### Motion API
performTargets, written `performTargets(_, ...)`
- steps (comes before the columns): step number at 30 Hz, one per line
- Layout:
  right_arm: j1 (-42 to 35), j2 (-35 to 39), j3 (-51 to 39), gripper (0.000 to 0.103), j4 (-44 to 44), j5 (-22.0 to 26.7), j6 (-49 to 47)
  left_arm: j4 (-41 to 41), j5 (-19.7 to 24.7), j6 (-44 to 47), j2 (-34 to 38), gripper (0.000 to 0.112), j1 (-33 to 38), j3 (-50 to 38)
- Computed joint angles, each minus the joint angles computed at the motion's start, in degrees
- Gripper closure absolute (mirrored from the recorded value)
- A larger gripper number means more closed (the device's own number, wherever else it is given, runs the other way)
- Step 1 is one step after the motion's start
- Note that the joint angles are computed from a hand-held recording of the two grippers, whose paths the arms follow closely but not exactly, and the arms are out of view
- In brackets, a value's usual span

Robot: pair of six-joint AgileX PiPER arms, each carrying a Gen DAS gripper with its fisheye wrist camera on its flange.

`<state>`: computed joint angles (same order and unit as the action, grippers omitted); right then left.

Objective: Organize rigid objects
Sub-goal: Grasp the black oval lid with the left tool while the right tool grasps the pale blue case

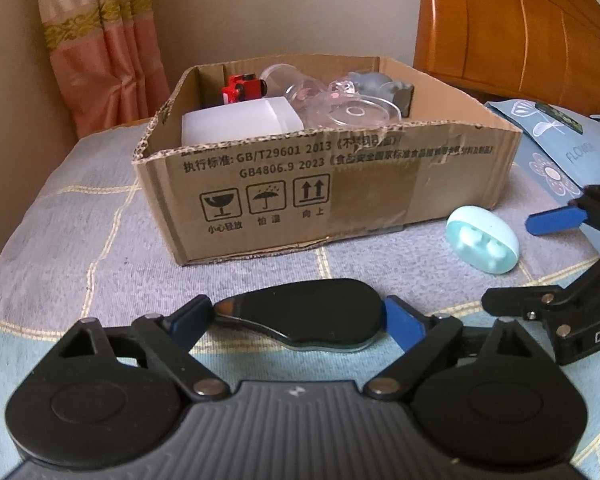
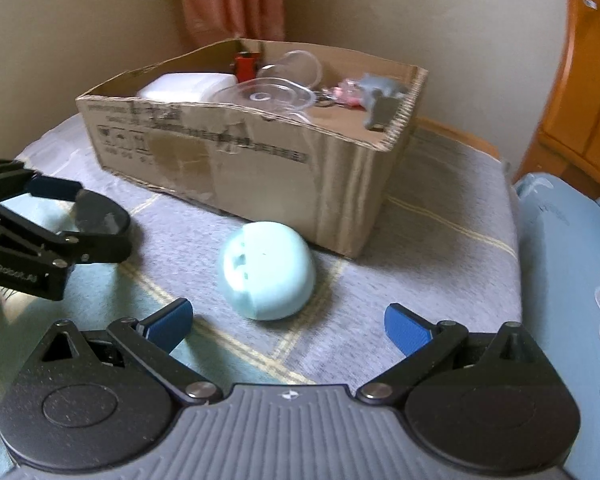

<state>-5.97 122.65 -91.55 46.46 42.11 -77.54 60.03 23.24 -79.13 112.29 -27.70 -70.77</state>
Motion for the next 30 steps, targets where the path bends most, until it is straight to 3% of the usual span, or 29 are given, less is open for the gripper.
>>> performTargets(7, 0.66, 1.97, -2.31, 0.001, 2.8, 1.74, -5.14, 0.67, -0.49, -0.66, -0.19, 0.019, 0.02, 0.38)
performTargets(13, 0.9, 3.92, -6.83, 0.018, 1.29, 5.44, -4.26, 1.84, -1.16, -1.45, -0.39, 0.02, 0.16, 0.91)
performTargets(19, 1.58, 3.43, -6.89, 0.034, 0.11, 5.3, -2.88, 0.78, -1.83, -0.16, -0.68, 0.023, 0.5, 1.07)
performTargets(21, 1.75, 3.06, -6.57, 0.045, -0.27, 4.76, -2.21, 0.03, -1.97, 0.85, -0.79, 0.023, 0.59, 1.1)
performTargets(30, 2.35, 1.68, -5.69, 0.045, -3.87, 4.17, 0.8, -10.36, -0.55, 17.16, -1.45, 0.023, 0.64, -0.64)
